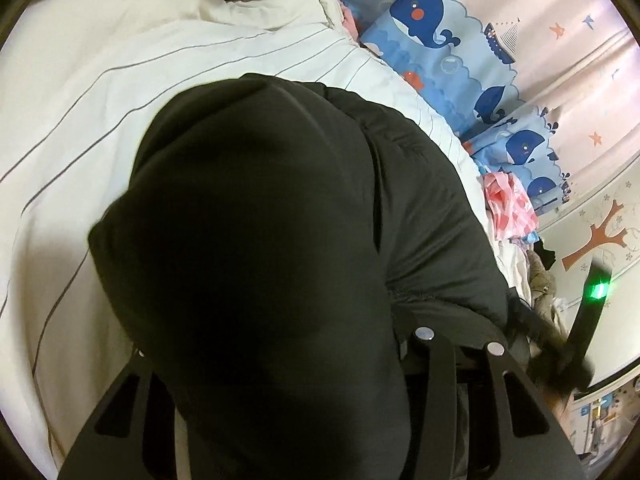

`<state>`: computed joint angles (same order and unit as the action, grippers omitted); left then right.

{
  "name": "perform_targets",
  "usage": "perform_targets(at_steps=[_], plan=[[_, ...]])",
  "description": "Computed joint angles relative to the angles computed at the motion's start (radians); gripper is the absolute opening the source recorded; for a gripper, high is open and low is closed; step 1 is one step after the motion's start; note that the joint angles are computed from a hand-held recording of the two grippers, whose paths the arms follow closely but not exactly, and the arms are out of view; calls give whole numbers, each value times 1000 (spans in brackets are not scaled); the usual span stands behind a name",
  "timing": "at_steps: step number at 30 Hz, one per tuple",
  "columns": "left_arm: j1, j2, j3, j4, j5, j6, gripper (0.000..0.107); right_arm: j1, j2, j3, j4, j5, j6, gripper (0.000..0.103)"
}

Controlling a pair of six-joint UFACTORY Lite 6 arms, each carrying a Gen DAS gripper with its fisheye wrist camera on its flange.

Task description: Fold large clothes

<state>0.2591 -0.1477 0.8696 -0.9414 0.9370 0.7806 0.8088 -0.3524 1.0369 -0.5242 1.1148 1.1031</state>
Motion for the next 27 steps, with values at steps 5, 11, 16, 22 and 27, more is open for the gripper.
perform_targets(at_steps=[5, 11, 16, 22, 27], plan=[[3, -129, -93, 39, -33, 53, 47, 114, 29, -152, -62, -47, 153, 97], [20, -98, -83, 30, -27, 65, 47, 308, 12, 35, -59, 183, 211, 96], [-19, -108, -87, 26, -49, 56, 47, 480, 33, -131, -61, 103, 383, 97], [-41, -114, -88, 33, -77, 38, 47, 363, 68, 22, 70, 146, 142, 97], [-31, -115, -92, 22, -73, 54, 47, 223, 41, 136, -68, 189, 58, 97]])
